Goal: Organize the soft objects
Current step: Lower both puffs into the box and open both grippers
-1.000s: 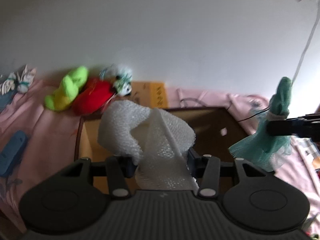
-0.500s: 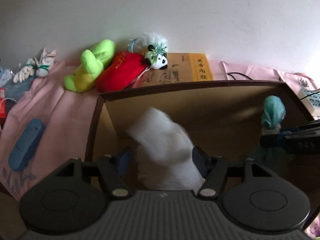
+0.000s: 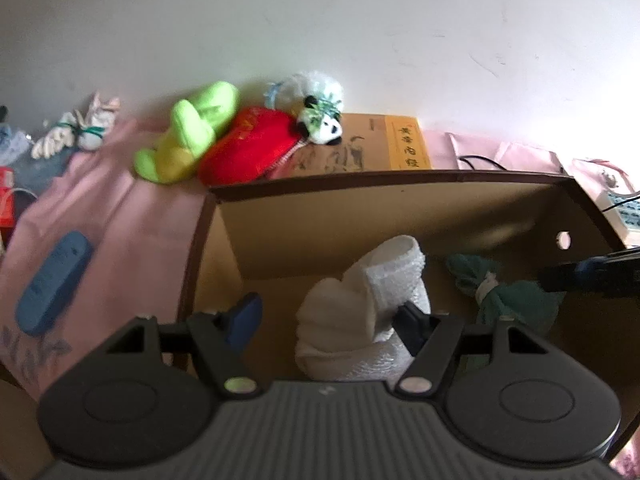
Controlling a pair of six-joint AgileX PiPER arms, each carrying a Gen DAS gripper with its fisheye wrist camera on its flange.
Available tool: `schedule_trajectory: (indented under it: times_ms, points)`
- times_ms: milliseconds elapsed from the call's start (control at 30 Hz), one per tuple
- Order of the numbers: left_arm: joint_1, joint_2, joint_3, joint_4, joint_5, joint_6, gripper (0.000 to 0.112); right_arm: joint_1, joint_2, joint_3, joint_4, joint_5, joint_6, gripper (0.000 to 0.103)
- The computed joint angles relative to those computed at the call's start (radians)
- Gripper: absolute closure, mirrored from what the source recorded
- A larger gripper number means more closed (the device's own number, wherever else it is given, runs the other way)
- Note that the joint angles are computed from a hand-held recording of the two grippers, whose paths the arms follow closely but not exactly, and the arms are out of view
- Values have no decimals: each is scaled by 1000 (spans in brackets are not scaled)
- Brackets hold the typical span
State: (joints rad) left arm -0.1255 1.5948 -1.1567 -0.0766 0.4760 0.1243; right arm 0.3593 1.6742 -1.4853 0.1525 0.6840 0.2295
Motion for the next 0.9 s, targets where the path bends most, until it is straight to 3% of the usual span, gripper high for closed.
schedule_trajectory:
  times_ms: [167, 300, 400, 567, 900]
  points:
    - [-28, -65, 67, 131, -24, -128, 45, 25, -85, 65, -71, -65, 101, 91]
    - [-29, -163, 130, 135, -48, -128, 44, 45, -166, 146, -102, -136, 203, 91]
    - [1, -252, 167, 55, -47, -50, 43, 68, -230, 213, -136, -195, 277, 91]
    - [97, -378, 209, -129, 4, 116, 42, 121, -324, 292, -216, -223, 364, 91]
    - [353, -548, 299, -460, 217, 469, 41, 297, -439, 375, -434, -150, 613, 91]
